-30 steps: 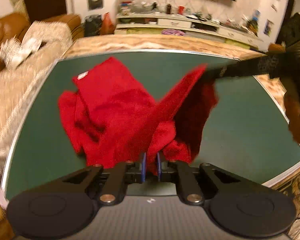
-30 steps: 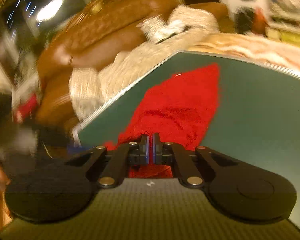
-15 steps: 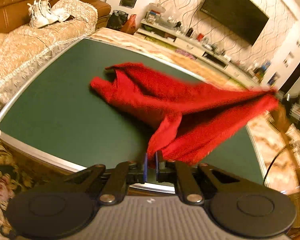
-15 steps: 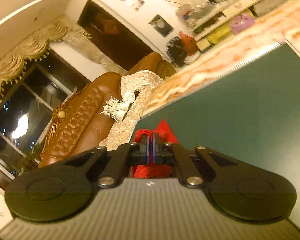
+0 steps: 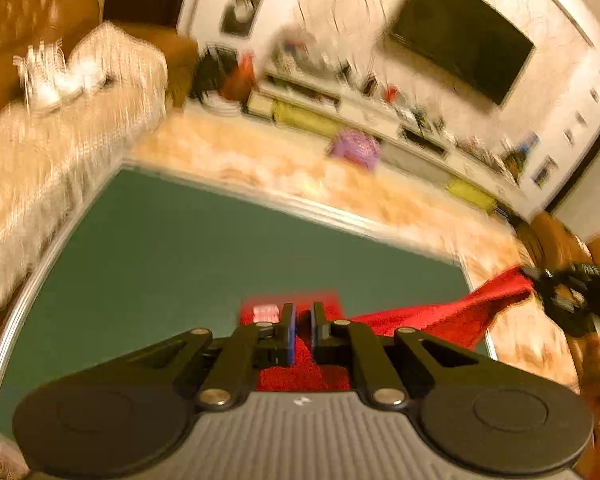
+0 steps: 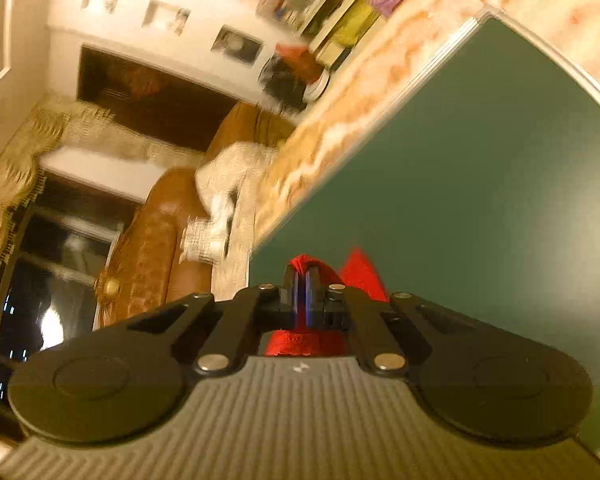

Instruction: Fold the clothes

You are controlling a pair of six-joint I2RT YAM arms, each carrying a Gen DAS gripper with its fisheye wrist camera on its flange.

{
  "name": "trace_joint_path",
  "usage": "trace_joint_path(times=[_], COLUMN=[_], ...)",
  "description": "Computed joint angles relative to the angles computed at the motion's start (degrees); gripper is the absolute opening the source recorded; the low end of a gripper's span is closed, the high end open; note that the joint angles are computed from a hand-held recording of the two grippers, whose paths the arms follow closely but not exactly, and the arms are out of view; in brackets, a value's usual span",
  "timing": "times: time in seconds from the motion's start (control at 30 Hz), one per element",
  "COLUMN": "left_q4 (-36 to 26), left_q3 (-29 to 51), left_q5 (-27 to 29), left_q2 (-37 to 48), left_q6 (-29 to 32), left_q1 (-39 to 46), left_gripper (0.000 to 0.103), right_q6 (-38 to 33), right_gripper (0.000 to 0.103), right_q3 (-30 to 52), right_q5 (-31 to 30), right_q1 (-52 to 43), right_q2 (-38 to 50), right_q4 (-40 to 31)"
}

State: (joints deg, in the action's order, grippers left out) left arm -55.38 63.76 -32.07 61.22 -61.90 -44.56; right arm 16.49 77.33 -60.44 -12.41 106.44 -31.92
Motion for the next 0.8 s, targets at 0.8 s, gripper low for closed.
trace_joint_path(times=[0.8], left_q4=[41.8], left_q3=[-9.9], left_q5=[17.3], left_q2=[29.5], left_q6=[4.9], left_q1=[2.7], left_gripper=[0.011], right_q6=[9.2], right_gripper=[0.005], right_q3=[-28.7], right_q5=[1.1], right_q1=[-10.2], right_q2=[-1.7], right_q4=[40.3])
